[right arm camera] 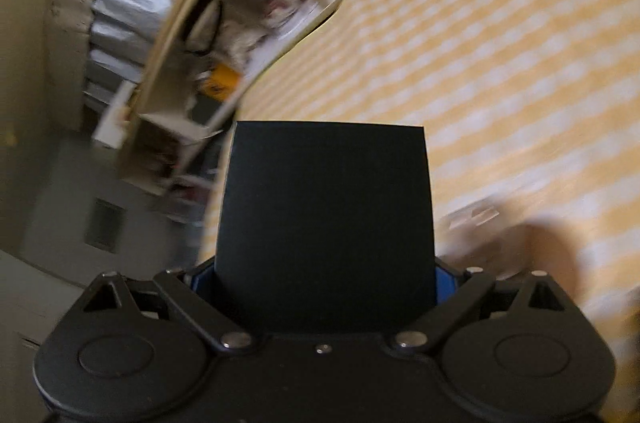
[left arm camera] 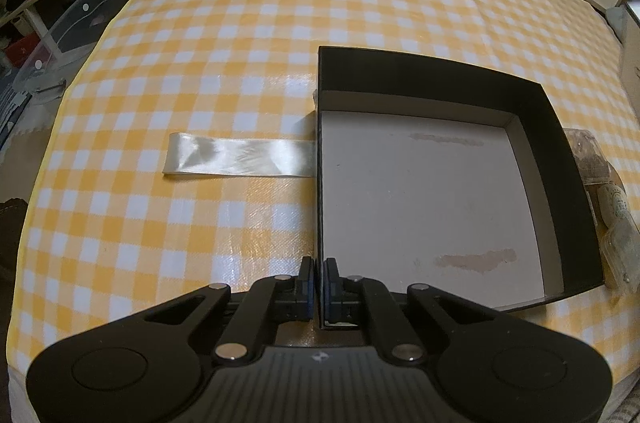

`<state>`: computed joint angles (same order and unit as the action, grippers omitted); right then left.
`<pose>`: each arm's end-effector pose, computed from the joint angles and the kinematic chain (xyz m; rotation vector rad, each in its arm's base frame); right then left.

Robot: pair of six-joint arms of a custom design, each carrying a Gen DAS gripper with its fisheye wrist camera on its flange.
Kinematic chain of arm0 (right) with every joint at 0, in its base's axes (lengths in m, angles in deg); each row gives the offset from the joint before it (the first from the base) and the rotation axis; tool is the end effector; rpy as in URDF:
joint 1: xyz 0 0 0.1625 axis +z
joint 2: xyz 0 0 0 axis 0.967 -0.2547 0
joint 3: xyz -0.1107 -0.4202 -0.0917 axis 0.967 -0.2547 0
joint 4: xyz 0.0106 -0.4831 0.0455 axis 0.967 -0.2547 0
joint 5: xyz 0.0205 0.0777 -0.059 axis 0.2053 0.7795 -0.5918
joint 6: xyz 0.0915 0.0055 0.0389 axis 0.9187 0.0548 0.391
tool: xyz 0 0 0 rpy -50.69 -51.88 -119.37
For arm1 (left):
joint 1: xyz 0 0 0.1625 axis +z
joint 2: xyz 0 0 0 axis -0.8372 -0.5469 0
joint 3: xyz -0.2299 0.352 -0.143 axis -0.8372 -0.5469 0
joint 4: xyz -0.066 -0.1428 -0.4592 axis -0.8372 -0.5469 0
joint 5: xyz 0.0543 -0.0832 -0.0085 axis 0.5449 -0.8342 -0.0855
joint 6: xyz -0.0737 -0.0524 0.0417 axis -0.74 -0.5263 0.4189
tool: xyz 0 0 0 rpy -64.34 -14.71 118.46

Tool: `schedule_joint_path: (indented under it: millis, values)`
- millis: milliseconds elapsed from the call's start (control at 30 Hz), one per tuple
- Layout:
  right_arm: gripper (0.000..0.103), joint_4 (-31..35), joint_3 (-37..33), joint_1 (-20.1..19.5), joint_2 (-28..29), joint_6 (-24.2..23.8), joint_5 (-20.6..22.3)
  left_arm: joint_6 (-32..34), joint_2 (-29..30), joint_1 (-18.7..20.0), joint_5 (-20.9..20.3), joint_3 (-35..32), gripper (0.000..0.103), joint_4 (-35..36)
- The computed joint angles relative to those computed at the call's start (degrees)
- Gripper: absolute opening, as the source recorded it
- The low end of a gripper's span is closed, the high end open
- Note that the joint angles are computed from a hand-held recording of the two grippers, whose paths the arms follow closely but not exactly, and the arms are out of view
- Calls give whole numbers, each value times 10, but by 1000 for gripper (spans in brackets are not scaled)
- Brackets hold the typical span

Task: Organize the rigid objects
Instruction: 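Release the small black box into the open box with the right tool while the left holds the wall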

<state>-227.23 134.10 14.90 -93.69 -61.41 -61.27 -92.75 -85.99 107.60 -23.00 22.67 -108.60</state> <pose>0.1343 -0.5872 0.3310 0.2459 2.8573 -1.1290 -0.2501 -0.6226 0.2119 0.5661 2.3693 -0.3569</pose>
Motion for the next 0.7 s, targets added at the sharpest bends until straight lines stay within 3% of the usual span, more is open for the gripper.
schedule_joint_path:
  millis: [167, 367, 700]
  values:
    - [97, -45, -19, 38, 81, 67, 35, 4, -8, 1, -8, 4, 6, 2]
    - [97, -75, -61, 74, 174, 110, 7, 2, -19, 4, -17, 11, 6, -2]
    - [97, -76, -116, 78, 274, 157, -33, 6, -35, 14, -27, 24, 7, -26]
